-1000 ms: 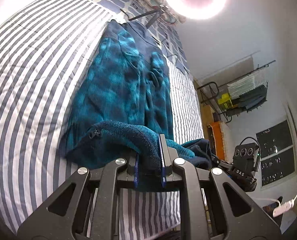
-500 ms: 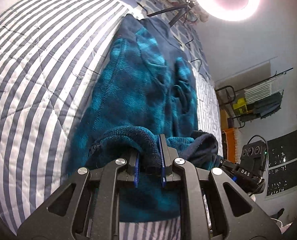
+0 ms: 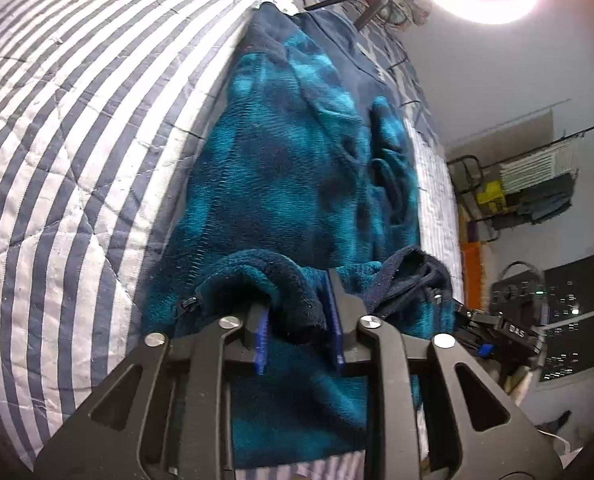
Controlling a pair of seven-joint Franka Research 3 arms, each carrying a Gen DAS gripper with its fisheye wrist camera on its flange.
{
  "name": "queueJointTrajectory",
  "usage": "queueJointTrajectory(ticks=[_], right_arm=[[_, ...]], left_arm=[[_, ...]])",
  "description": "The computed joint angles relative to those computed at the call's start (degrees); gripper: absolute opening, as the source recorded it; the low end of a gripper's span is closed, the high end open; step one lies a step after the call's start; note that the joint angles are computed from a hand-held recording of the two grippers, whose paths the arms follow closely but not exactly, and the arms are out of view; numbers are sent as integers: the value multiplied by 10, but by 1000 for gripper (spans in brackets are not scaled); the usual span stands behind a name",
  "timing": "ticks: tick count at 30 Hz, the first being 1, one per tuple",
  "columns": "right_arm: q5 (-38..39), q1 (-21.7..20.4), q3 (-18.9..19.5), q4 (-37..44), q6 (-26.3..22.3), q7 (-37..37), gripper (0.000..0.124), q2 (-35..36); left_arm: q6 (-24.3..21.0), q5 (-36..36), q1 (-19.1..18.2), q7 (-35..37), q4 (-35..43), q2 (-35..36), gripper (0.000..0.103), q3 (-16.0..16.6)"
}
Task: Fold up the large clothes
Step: 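Lift the hem with both grippers and fold it toward the collar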
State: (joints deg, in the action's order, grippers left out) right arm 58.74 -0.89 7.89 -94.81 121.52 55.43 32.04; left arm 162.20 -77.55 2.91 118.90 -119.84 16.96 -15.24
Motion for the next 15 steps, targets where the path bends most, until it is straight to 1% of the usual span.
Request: queueJointTrajectory(ticks=[1,3,5,6,7,8,9,10,12,14,15], right_arm=[[15,-12,3,5,-21,6,25,5],[50,-35,9,9,-53,11,35,12],[85,-51,12,5,-71,7,62,12],[101,-56,12,-2,-70,-2,65,7],[112,-60,11,-6,-72,-9,66,2],[128,-67,11,-9,-80,-20,65,-1],[132,-68,7,-14,-77,-29,65,-9],[129,-63,1,-24,-63,-47,63,-21],[106,-47,-11,-46,-26,-89,60,-49],[74,-28,-22,-70,13,-126,59,-73],[51,-15,-27,-83,41,-144,59,-83]], left_arm=[[-12,-11,6,7,0,-3,31,-1],[-28,-43,13,29,-2,-12,35,0],[-41,-68,13,44,-5,-22,47,8],[-48,-87,14,57,-6,-26,51,12],[-49,-100,11,65,-8,-31,55,17],[-48,-109,8,71,-10,-36,55,22],[-53,-117,7,83,-12,-43,55,28],[-55,-112,4,86,-14,-50,55,34],[-33,-89,-7,97,-21,-63,55,42],[-2,-40,-18,112,-37,-77,55,47],[3,-13,-20,111,-45,-80,55,48]])
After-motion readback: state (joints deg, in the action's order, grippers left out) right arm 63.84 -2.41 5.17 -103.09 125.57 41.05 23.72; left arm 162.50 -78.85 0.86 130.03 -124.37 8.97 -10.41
